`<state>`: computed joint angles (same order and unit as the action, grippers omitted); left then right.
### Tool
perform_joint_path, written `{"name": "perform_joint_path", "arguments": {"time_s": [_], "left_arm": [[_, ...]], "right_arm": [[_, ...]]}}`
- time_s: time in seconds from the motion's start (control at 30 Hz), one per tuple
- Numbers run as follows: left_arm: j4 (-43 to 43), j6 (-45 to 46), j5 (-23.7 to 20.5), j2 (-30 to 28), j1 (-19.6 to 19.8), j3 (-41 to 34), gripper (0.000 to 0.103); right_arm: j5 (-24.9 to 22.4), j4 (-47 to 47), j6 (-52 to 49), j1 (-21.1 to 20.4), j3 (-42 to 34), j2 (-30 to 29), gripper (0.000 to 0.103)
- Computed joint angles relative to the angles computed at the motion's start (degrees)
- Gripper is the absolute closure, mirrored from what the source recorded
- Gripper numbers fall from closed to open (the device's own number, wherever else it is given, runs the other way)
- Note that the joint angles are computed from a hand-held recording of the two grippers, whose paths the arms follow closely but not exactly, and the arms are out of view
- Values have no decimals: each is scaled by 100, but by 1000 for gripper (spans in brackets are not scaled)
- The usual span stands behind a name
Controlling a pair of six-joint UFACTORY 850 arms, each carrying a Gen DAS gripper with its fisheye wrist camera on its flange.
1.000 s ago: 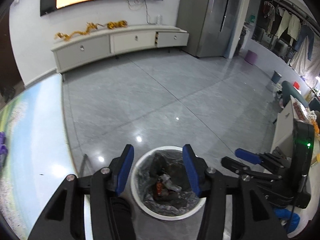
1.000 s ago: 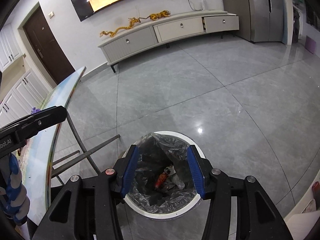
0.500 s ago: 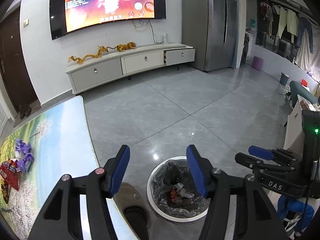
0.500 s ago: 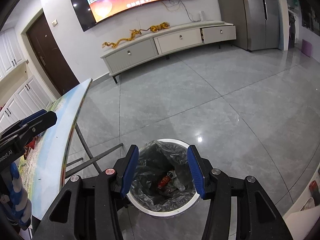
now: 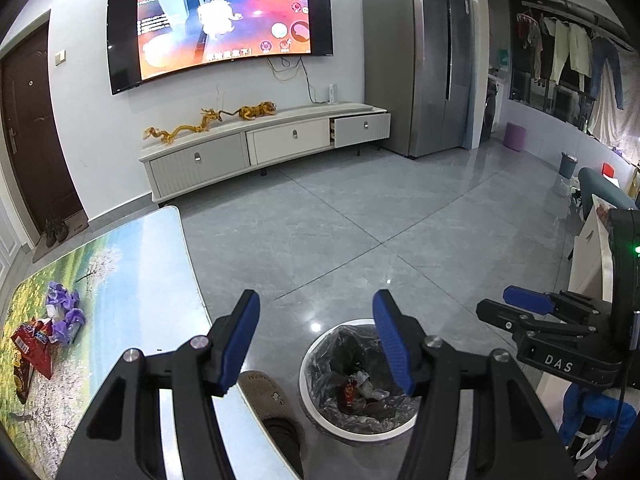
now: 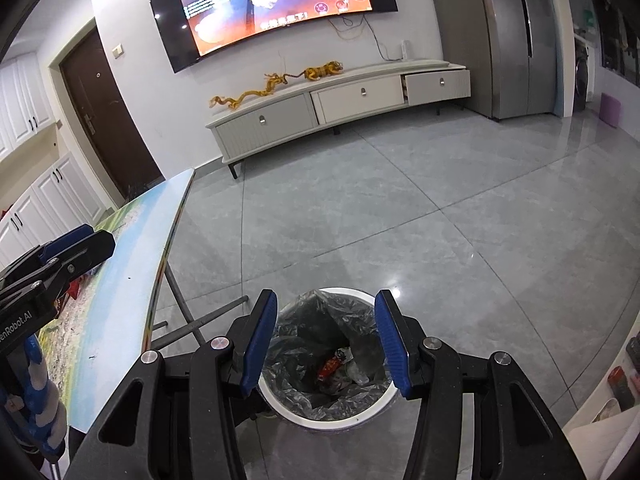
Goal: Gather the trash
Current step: 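Move both tools back toward the table, then grasp the brown chip bag with the left tool while the right tool grasps the purple bag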
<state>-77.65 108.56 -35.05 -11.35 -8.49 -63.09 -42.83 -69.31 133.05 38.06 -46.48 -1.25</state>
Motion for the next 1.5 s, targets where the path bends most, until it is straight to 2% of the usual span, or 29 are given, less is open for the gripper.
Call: {"name": "perform_joint_path", "arguments": {"time_s": [0.2, 0.27, 0.33, 0.6, 0.73, 0.9, 1.13, 1.23, 1.3, 1.37, 1.5], "left_arm": [[-105, 49, -137, 82, 170, 39, 46], [-142, 50, -199, 104, 255, 42, 42], [-229, 76, -265, 115, 356, 37, 33], [-415, 30, -688, 14, 870, -169, 33], [-507, -17, -794, -168, 1193, -364, 33], [-460, -204, -647, -714, 1660, -880, 33], [-119, -786, 160, -1870, 2234, -2122, 33], [396, -1397, 460, -2456, 2432, -2858, 33], [852, -1910, 510, -2787, 2517, -3297, 33], [1442, -2566, 473, -3164, 2567, -3822, 33], [2278, -3323, 296, -3720, 2547, -4616, 33]], "right_arm": [[-124, 119, -289, 60, -144, -8, 53], [-189, 166, -418, 87, -223, -25, 53], [-266, 201, -543, 121, -318, -61, 52], [-475, 397, -1252, 251, -933, -367, 50], [-385, 427, -1641, 270, -1352, -603, 49], [1, 431, -2163, 181, -2032, -1075, 48], [749, 903, -3510, 6, -3300, -2089, 48], [1115, 1409, -4393, -76, -4015, -2636, 48], [1386, 1940, -5173, -175, -4578, -3077, 48], [1560, 2449, -5822, -256, -5071, -3454, 48], [1732, 3748, -7297, -446, -6383, -4405, 48]]}}
